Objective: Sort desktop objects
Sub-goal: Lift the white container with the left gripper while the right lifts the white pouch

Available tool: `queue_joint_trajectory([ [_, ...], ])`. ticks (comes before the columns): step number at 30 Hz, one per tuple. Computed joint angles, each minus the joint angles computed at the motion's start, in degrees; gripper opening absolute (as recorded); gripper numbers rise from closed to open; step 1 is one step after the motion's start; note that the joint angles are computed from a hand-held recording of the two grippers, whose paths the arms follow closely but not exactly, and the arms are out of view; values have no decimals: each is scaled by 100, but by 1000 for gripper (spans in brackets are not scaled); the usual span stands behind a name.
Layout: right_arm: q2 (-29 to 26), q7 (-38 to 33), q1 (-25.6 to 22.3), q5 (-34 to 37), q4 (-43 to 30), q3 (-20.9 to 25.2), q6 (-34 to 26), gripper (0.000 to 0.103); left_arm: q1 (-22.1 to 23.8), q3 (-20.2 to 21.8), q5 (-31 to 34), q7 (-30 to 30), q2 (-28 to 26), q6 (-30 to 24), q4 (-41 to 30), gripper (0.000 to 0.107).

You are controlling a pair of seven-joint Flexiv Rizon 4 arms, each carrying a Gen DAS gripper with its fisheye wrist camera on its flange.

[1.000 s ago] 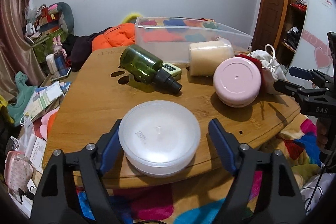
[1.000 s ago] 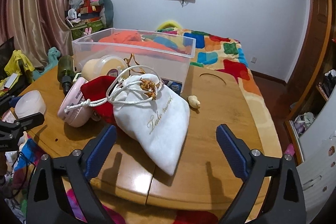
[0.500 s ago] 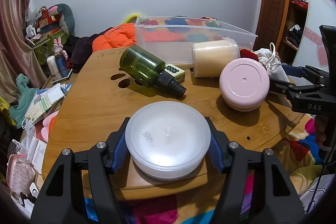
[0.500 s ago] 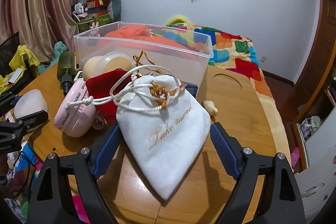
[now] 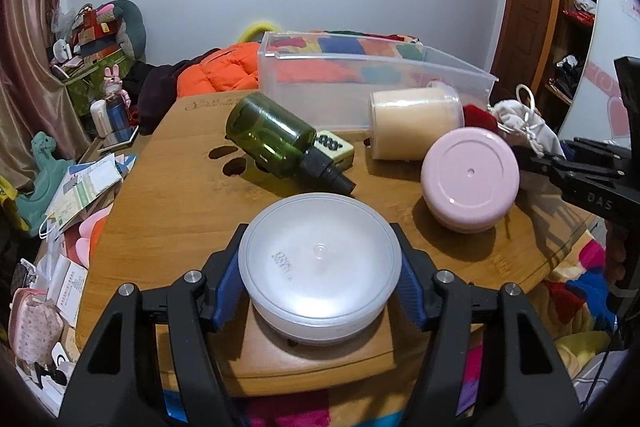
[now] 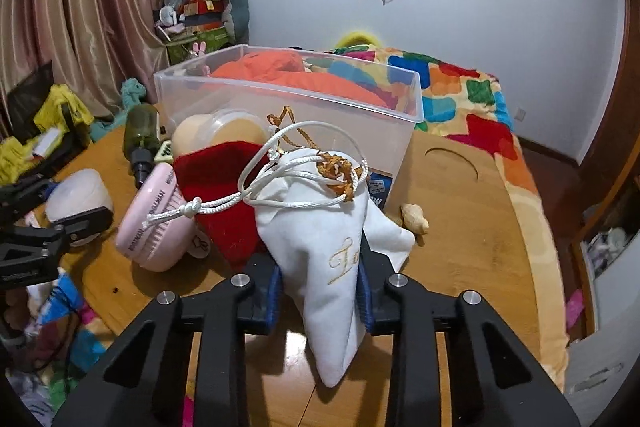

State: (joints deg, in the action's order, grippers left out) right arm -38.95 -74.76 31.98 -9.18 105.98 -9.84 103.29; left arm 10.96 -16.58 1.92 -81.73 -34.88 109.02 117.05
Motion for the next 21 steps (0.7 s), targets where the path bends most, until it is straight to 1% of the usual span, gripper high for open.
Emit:
queue_joint_trajectory([
  [1, 38, 1, -259, -53, -4, 295, -5, 25, 3, -9, 4, -6, 3, 15, -2, 65],
  [6, 103, 52, -1065, -258, -7, 1191, 43, 23, 46, -65, 38, -65, 45, 61, -6, 65],
  [8, 87, 79, -1521, -420, -36, 1691, 32, 23, 124, -150, 68, -100, 67, 45, -3, 65],
  [10, 71, 136, -1853, -536, -24, 2053, 33, 22, 125, -159, 66, -131, 93, 39, -6, 65],
  [13, 22, 211, -2235, -710, -41, 2456, 21, 22, 83, -118, 52, -190, 131, 98, -10, 65],
  [16, 31, 267, -2303, -815, -23, 2517, 93, 22, 271, -300, 151, -263, 156, 89, -4, 65],
  [20, 6, 350, -2485, -1004, -62, 2718, 163, 22, 242, -264, 134, -313, 222, 40, -33, 65],
  [21, -5, 382, -2520, -1040, -79, 2751, 176, 22, 296, -316, 151, -325, 226, 32, -44, 65],
])
